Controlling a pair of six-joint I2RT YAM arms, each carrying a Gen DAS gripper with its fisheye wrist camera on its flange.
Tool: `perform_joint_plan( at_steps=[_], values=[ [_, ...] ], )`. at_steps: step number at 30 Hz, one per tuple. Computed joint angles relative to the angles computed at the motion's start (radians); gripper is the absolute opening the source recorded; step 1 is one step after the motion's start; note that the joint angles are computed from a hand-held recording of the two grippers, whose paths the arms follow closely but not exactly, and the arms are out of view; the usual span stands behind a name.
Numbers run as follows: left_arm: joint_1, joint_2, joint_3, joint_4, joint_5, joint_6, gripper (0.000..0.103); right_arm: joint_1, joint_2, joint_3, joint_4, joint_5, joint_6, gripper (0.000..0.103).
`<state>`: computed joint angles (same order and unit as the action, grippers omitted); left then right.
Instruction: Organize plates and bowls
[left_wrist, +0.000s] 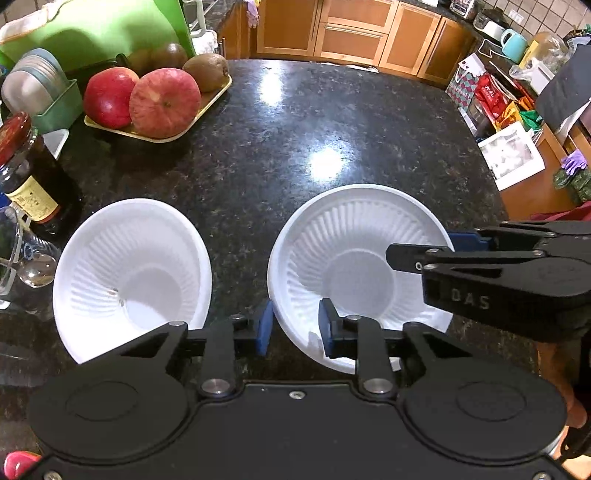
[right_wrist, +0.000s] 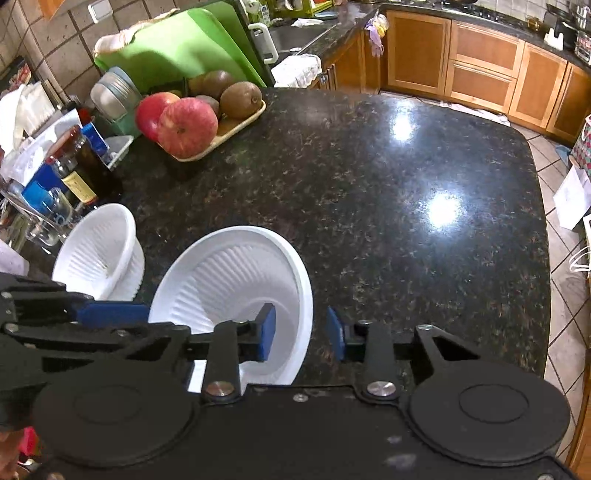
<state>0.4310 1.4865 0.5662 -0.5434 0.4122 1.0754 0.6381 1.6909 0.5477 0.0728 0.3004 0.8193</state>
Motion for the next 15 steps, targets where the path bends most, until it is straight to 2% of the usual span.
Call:
perform_joint_plan(
  at_steps=[5, 13, 15],
  values=[
    [-0.014, 0.008, -0.004, 0.015, 0.0, -0.001, 0.035, -0.014, -0.008, -0.03, 0.025, -0.017, -0.004, 0.017],
    [-0.031, 0.018, -0.006, 0.024, 0.001, 0.002, 0.035, -0.037, -0.067, -0.083, 0.027, -0.022, 0.019, 0.017],
    [-0.047, 0.02, -0.008, 0.028, -0.006, -0.008, 0.035, -0.037, -0.092, -0.098, 0.019, -0.027, 0.024, 0.021]
  ],
)
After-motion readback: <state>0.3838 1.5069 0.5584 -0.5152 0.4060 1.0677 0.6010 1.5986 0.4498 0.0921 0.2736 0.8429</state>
